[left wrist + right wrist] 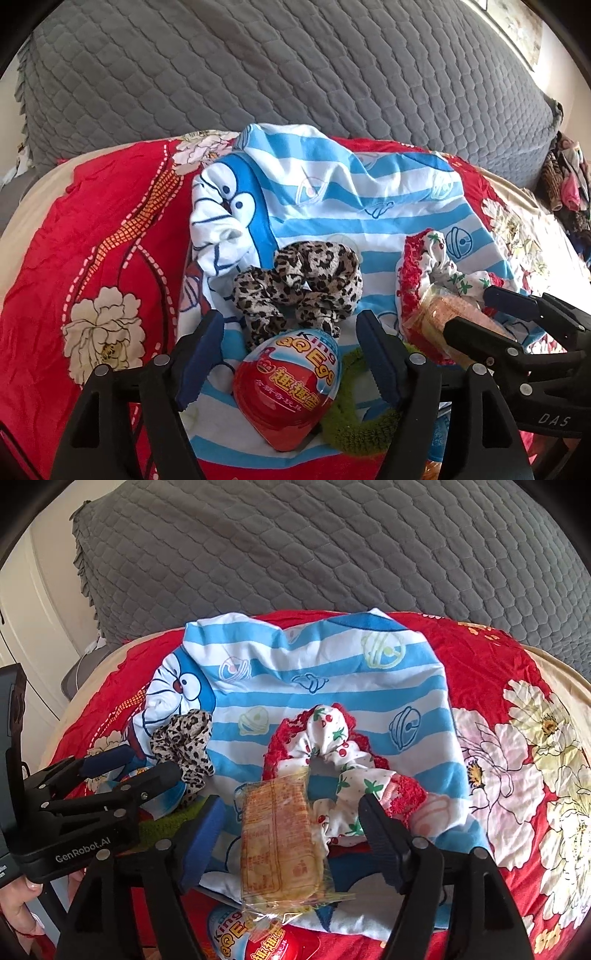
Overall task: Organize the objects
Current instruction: 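Open left tool releasing red egg while right tool releases bread package, then withdraw both tools up and back from the tray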
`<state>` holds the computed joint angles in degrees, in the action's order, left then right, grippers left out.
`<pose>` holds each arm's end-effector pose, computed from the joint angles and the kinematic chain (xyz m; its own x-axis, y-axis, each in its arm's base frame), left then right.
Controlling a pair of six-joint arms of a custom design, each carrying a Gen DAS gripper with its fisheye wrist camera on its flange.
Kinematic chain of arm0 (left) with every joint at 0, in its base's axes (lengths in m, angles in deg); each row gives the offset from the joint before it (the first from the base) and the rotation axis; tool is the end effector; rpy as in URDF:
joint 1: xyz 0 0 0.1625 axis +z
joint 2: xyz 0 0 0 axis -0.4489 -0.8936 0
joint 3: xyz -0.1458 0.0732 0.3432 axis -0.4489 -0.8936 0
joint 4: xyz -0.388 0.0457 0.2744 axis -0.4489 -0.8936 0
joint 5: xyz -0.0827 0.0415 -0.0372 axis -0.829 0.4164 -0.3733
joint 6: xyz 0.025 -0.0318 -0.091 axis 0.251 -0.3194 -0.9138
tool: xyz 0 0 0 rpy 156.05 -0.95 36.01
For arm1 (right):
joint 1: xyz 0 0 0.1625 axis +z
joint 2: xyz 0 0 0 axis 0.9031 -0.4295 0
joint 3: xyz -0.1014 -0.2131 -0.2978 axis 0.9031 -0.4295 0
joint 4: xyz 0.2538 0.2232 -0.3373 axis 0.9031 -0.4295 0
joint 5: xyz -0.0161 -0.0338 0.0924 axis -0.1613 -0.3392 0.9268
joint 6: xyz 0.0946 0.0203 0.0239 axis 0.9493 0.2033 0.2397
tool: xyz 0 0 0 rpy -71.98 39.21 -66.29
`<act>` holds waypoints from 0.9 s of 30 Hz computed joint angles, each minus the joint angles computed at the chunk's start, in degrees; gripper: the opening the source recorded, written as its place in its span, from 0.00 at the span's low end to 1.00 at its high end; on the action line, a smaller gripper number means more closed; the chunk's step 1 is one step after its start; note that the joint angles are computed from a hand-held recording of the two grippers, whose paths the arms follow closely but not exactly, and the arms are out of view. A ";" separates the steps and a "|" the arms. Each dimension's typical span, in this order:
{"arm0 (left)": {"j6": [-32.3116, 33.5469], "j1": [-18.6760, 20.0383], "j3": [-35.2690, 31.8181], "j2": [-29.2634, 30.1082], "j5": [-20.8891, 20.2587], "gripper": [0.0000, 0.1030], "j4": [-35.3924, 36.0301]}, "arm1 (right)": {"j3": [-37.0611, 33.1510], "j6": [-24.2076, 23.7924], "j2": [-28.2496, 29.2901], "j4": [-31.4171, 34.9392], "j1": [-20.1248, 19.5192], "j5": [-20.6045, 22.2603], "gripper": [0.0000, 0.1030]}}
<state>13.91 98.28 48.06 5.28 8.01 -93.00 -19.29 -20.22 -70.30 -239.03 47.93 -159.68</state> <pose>-0.0832 -0.7704 0.2987 -0.5283 0.7376 -0.4205 0.8249 0.5632 -0.0484 0.3933 -0.7317 -0.0386 -0.9291 -0.0159 0.3695 -0.2578 0.7440 -0.6164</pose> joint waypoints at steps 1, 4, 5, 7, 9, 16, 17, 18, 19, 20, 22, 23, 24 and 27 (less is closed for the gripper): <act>-0.15 -0.03 -0.13 0.09 0.15 0.74 0.06 | 0.10 0.08 -0.08 -0.08 0.00 -0.08 0.74; -0.37 -0.08 -0.47 0.27 0.67 0.75 0.60 | 0.22 0.23 -0.20 0.03 0.02 -0.43 0.76; -0.30 -0.09 -0.43 0.22 0.74 0.75 0.48 | 0.15 0.05 -0.16 0.05 0.06 -0.60 0.76; -0.39 -0.09 -0.51 0.22 0.76 0.75 0.43 | 0.07 0.02 -0.14 0.25 0.11 -0.94 0.77; -0.53 -0.13 -0.61 0.26 1.03 0.75 0.59 | 0.07 -0.09 -0.13 0.06 0.15 -0.98 0.78; -0.23 -0.13 -0.35 -0.10 1.52 0.78 -0.07 | 0.04 -0.32 -0.26 0.53 0.51 -2.33 0.88; -0.36 -0.09 -0.42 -0.13 1.57 0.82 0.06 | 0.09 -0.10 -0.34 0.62 0.51 -2.23 0.89; -0.54 -0.05 -0.49 -0.17 1.50 0.83 0.21 | 0.25 0.16 -0.51 0.73 0.51 -2.18 0.90; -0.71 0.00 -0.54 -0.20 1.40 0.83 0.19 | 0.15 0.14 -0.49 0.98 0.57 -2.18 0.92; -0.91 -0.01 -0.59 -0.23 1.52 0.83 0.24 | 0.05 0.01 -0.44 1.05 0.66 -2.37 0.92; -1.03 -0.04 -0.53 -0.37 1.55 0.84 0.29 | 0.01 -0.20 -0.47 1.26 0.83 -2.77 0.94; -0.94 -0.08 -0.46 -0.39 1.69 0.84 0.23 | 0.09 -0.22 -0.55 1.24 0.89 -2.87 0.94; -0.86 -0.10 -0.38 -0.50 1.66 0.84 0.19 | 0.07 -0.05 -0.59 1.43 0.94 -2.96 0.95; -1.20 -0.17 -0.44 -0.77 1.40 0.84 0.73 | 0.50 0.03 -0.96 1.12 0.98 -2.90 0.99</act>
